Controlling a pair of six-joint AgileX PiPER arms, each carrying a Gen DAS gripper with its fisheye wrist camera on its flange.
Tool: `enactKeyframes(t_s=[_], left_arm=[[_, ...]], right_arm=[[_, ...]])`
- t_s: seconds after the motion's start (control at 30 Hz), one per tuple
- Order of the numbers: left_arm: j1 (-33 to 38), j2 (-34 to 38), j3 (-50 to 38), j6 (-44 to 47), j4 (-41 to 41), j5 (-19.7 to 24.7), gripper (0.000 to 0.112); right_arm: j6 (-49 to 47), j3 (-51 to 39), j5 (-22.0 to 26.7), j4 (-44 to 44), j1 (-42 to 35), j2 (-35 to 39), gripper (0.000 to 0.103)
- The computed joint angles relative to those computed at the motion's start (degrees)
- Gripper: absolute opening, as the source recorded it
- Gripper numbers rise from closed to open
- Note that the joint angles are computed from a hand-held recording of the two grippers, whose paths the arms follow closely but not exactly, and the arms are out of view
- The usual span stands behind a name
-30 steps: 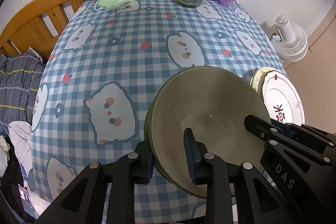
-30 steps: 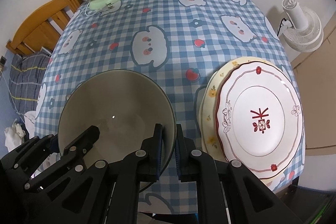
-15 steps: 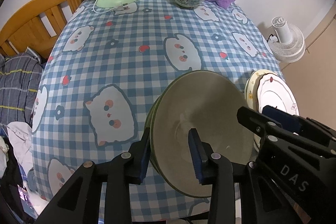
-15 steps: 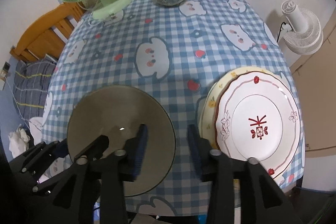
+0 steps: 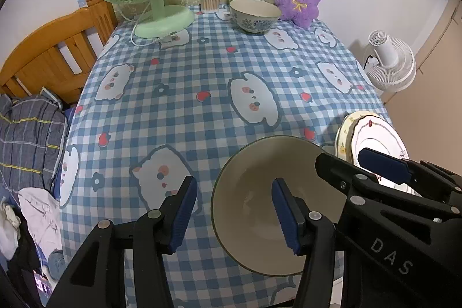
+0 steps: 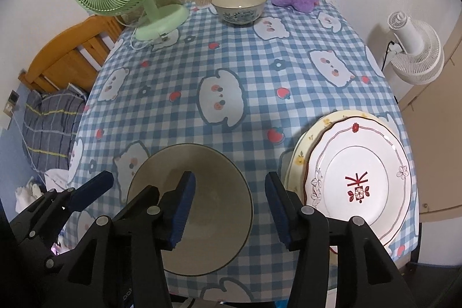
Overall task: Organize plates and bowls
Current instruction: 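Lower the cream bowl into the large cream bowl with both grippers, then open both grippers and withdraw from the nested bowls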
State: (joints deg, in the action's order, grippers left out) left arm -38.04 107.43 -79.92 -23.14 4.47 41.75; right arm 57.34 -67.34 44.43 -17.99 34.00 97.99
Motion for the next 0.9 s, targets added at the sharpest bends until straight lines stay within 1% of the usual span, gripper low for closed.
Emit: enactKeyframes(t_s=[0.23, 0.27, 0.3, 0.37, 0.4, 0.57, 0.63, 0.67, 0.7, 0.77, 0.9], left_arm=[[1.27, 0.43, -1.35, 4.15, -1.99, 0.52, 0.056], [1.46, 0.43, -1.87, 5.04, -2.46, 0.72, 0.057], [1.71, 0.45, -2.59, 5.99, -3.01, 1.06, 0.061], [2.11, 0.26, -4.14, 7.83, -3.87, 1.47, 0.064], [2.18, 0.31, -5.44, 8.5, -4.03, 2.0, 0.065], [2.55, 1.61, -12.91, 9.91, -4.77, 6.88, 0.067], [2.24, 2.57, -16.74, 8.72, -3.59, 9.46, 0.069], [2.12, 2.95, -18.16, 8.2, -2.96, 10.42, 0.071], [1.83, 3.25, -19.5, 7.51, -2.21, 10.89, 0.073], [1.34, 3.78, -21.57, 5.94, -0.81, 11.28, 0.075], [-0.03, 7.19, -28.96, 2.11, 2.51, 14.82, 0.076]], right_arm=[[1.32, -1.79, 1.62, -0.74, 0.16, 0.57, 0.054], [1.62, -2.22, 2.09, -1.04, 0.16, 0.43, 0.055], [2.21, -2.67, 2.67, -1.59, 0.26, 0.2, 0.059], [4.08, -3.74, 3.96, -3.39, 0.63, -0.42, 0.063], [4.92, -4.44, 4.74, -4.27, 0.77, -0.7, 0.064], [5.33, -8.61, 7.76, -5.93, 0.17, -1.57, 0.066], [5.03, -9.85, 8.48, -6.84, 0.01, -1.85, 0.071], [4.7, -10.75, 8.99, -7.75, -0.1, -1.87, 0.075], [4.26, -11.26, 9.03, -8.45, -0.32, -2.06, 0.078], [2.2, -12.39, 8.6, -8.8, -1.13, -2.14, 0.08], [-5.03, -14.69, 6.96, -6.0, -4.74, -1.88, 0.081]])
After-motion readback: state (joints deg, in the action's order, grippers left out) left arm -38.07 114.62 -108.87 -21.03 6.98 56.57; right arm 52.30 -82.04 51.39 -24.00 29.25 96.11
